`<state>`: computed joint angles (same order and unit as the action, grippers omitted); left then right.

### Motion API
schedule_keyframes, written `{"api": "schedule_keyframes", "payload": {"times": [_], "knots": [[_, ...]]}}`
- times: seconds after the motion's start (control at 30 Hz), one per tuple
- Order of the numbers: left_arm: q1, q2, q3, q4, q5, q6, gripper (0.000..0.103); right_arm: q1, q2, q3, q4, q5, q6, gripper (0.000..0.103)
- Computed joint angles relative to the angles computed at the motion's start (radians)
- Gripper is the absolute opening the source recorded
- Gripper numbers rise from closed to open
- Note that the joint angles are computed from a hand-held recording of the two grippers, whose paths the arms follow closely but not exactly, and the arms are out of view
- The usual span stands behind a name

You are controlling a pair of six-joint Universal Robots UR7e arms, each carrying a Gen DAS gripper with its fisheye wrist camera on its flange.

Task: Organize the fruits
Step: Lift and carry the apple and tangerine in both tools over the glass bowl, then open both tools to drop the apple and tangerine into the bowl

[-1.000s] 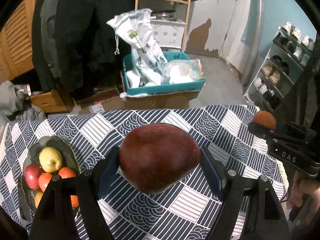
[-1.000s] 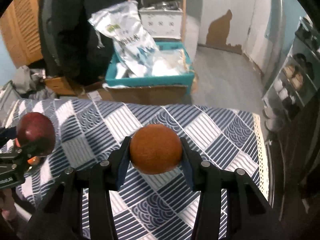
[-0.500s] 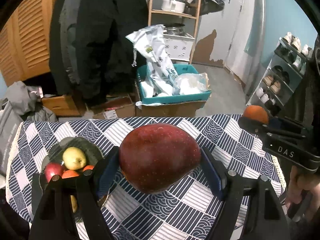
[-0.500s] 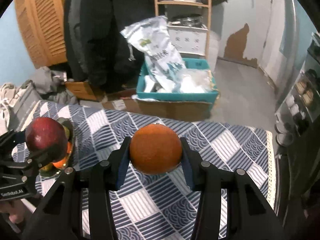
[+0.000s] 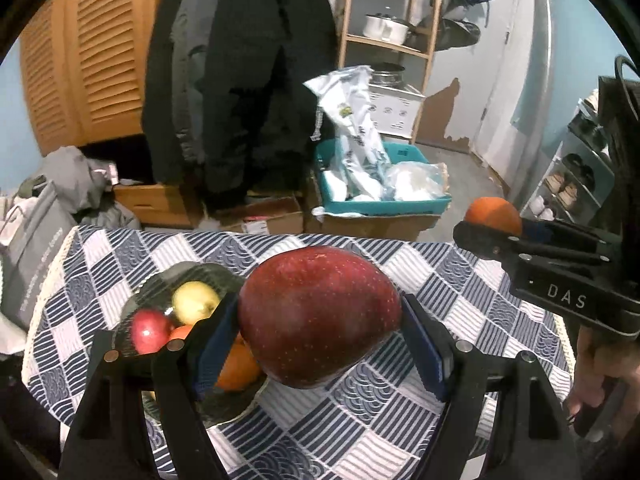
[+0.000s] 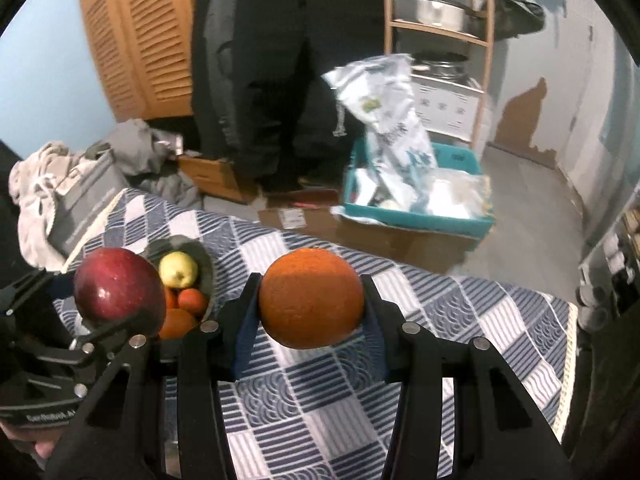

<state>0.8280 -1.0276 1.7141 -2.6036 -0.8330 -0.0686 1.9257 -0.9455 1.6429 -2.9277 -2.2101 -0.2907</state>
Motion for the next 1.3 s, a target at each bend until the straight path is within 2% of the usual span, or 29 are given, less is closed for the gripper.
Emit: {"api": "schedule_keyframes", "payload": {"times": [0.6,0.9,1.3], "knots": [[0.115,-0.044,0.018,0.017,0.074,-0.053,0.08,0.001,0.203,-0.191,0.186,0.081,0.037,0.046],[0.178,-0.039,0.007,0.064,0.084,-0.096,0.08,-0.016,0.313,-0.298,0.288,0.116,0.053,0.046],[0.236,-0.016,-0.013,0.123,0.09,-0.14,0.08,-0.036,0.421,-0.412,0.415,0.12,0.074,0.046]]}}
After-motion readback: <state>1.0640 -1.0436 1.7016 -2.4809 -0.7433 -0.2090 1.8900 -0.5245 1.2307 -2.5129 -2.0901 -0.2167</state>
